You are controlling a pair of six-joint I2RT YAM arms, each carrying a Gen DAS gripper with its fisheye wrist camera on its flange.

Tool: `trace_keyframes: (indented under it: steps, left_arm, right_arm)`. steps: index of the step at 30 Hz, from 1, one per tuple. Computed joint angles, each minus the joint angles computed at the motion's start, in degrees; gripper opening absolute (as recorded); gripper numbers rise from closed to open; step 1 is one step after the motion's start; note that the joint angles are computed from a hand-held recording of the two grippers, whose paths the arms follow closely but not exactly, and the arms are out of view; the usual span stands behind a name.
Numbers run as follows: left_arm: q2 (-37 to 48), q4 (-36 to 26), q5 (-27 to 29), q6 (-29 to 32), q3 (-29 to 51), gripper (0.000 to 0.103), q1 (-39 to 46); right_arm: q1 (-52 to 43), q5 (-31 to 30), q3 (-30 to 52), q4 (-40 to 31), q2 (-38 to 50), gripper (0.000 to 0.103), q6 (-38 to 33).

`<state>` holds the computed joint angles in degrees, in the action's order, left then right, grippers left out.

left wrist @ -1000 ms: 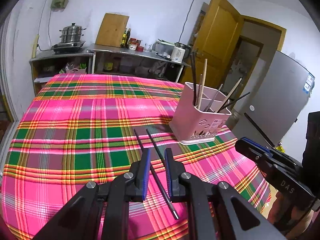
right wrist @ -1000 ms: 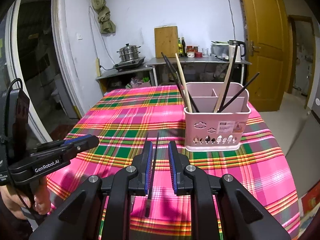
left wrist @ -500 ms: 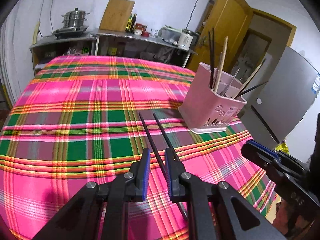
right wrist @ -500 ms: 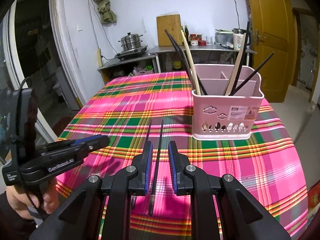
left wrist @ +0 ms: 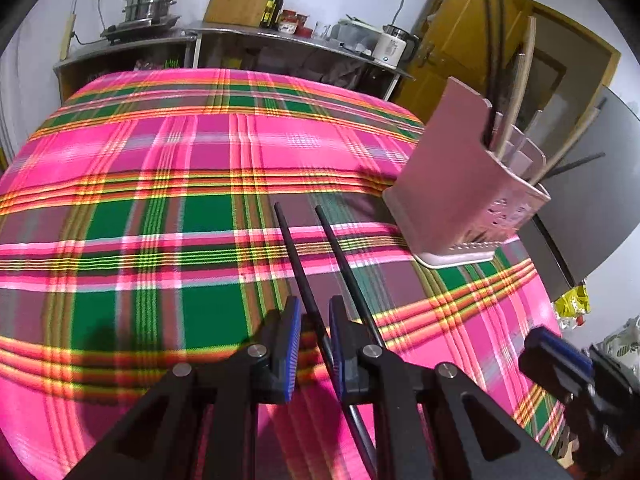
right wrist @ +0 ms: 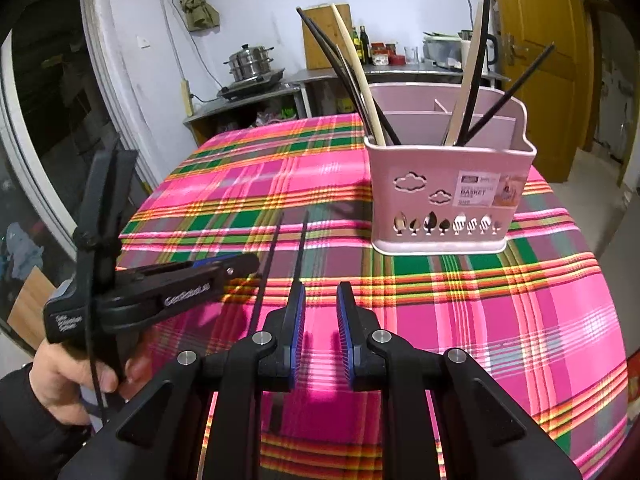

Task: Organize utensils
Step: 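Close the left tool on a black chopstick while the right tool grasps another black chopstick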

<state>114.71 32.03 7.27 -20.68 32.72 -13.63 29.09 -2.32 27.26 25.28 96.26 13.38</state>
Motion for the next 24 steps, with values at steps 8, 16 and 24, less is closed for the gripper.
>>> trace_keyframes:
  steps: [8, 16, 24]
  left_arm:
    - [3.75, 1.49, -0.9, 1.81, 1.99, 0.012, -0.3]
    - [0.93, 3.03, 0.27, 6.01, -3.25, 0.009, 3.99]
    - [-2.81, 3.4, 3.94, 11.59, -9.24, 0.009, 12.5]
  right_arm:
    - [-0.33, -0.86, 3.09, 0.28, 5.19, 0.016, -0.11]
    - [0.69, -1.73, 7.9, -0.11, 11.02, 0.016, 0.45]
    - [1.56, -3.03, 15.53, -1.87, 19.2, 0.017, 0.05]
